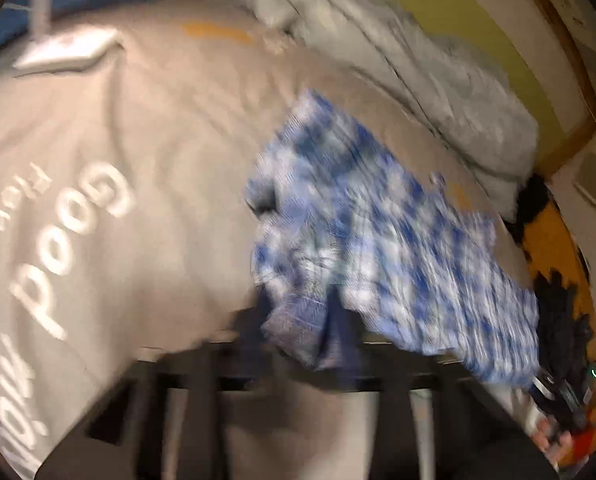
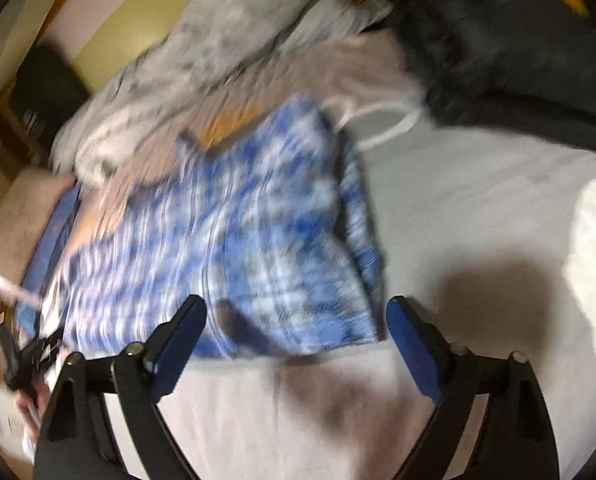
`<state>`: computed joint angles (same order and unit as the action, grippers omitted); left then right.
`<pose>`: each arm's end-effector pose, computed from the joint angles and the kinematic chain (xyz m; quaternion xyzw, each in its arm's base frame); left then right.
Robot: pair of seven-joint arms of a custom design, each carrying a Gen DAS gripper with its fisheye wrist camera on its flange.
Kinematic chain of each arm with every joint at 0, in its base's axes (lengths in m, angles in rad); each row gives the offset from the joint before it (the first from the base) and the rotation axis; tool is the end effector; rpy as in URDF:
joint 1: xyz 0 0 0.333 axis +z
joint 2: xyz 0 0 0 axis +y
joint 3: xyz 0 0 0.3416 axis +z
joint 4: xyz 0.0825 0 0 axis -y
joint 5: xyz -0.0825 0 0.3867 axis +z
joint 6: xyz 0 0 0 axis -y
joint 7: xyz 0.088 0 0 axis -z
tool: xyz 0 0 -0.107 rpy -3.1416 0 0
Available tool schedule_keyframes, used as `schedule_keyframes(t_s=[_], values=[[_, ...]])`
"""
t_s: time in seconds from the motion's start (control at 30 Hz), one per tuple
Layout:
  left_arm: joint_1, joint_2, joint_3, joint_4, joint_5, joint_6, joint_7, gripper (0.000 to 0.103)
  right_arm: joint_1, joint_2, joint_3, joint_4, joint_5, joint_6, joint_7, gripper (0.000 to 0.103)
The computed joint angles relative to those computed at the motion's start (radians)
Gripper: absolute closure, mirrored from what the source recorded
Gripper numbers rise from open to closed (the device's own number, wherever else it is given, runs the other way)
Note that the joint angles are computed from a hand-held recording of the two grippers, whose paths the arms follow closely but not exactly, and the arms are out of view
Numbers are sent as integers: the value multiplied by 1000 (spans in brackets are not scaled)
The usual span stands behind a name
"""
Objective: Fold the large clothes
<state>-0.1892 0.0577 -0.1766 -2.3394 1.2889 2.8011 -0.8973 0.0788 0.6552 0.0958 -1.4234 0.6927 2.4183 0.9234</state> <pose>0.4720 -0.2290 0.3548 -0.8920 0.2893 -0.3127 0.1509 0.7613 0.1199 0.3689 -0.7704 0.5457 0.0178 0.3292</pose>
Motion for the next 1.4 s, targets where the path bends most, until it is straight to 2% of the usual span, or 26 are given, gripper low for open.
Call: schedule_keyframes(t_s=[0.03, 0.07, 0.1, 0.13, 0.17, 0.23, 0.33, 0.4, 0.47, 0.5, 0.6, 0.63, 0.67, 0.73, 0.8, 0.87, 0.93, 0.97, 1.0, 1.07, 1.1, 1.17, 1.27, 1.4], values=[[-29, -5, 16, 4, -62, -28, 95, 94, 16, 0, -12, -6, -22, 14, 7, 39], [-51, -17, 2, 16, -98, -112, 152, 94, 33, -10, -23, -26, -38, 54, 13, 62], [-37, -26, -36, 27, -104, -166, 180, 94, 38, -19, -22, -40, -43, 79, 7, 77], [-48, -37, -45, 36, -107, -208, 203, 94, 41, -32, -19, -61, -39, 119, -4, 85], [-58, -47, -53, 42, -120, -251, 225, 94, 28, -50, 0, -84, -8, 154, -30, 90], [-77, -66, -70, 57, -163, -343, 289, 94, -3, -82, 40, -126, 71, 213, -90, 91], [-93, -64, -81, 81, -234, -407, 384, 94, 11, -111, 23, -148, 75, 233, -86, 91], [-96, -40, -79, 96, -302, -415, 448, 93, 42, -100, -18, -132, 9, 206, -30, 91], [-97, -14, -72, 107, -328, -410, 468, 92, 70, -80, -46, -125, -42, 215, 22, 88], [-99, -12, -70, 109, -316, -412, 463, 91, 85, -61, -61, -97, -76, 211, 54, 87], [-131, -28, -82, 121, -231, -543, 396, 81, 79, -76, -50, -132, -88, 297, 43, 79], [-134, -40, -84, 115, -204, -553, 372, 72, 85, -86, -52, -152, -88, 352, 45, 76], [-135, -57, -84, 102, -169, -543, 345, 71, 89, -96, -52, -172, -87, 404, 44, 75], [-133, -68, -88, 94, -122, -539, 317, 70, 57, -112, -14, -191, -57, 425, 7, 74], [-138, -64, -97, 103, -100, -559, 325, 63, 16, -122, 31, -193, -3, 397, -38, 71], [-148, -51, -105, 120, -75, -589, 340, 55, -24, -137, 76, -209, 76, 375, -99, 64], [-161, -36, -111, 141, -45, -626, 352, 52, -39, -160, 94, -232, 136, 352, -154, 60], [-167, -27, -112, 151, -29, -639, 354, 49, -54, -175, 112, -250, 185, 350, -202, 52], [-173, -18, -113, 160, -15, -649, 351, 46, -58, -187, 119, -266, 227, 354, -236, 47], [-182, -7, -110, 169, 4, -651, 341, 34, -65, -198, 119, -283, 300, 337, -262, 39], [-183, -4, -106, 170, 9, -638, 334, 32, -62, -199, 110, -285, 318, 312, -254, 38], [-185, 3, -101, 172, 16, -621, 315, 19, -52, -169, 74, -251, 317, 217, -165, 35], [-190, 9, -97, 174, 15, -623, 302, 16, -27, -120, 31, -199, 279, 158, -37, 35], [-187, 12, -91, 170, 16, -592, 285, 16, -40, -66, 40, -148, 297, 126, 36, 35]])
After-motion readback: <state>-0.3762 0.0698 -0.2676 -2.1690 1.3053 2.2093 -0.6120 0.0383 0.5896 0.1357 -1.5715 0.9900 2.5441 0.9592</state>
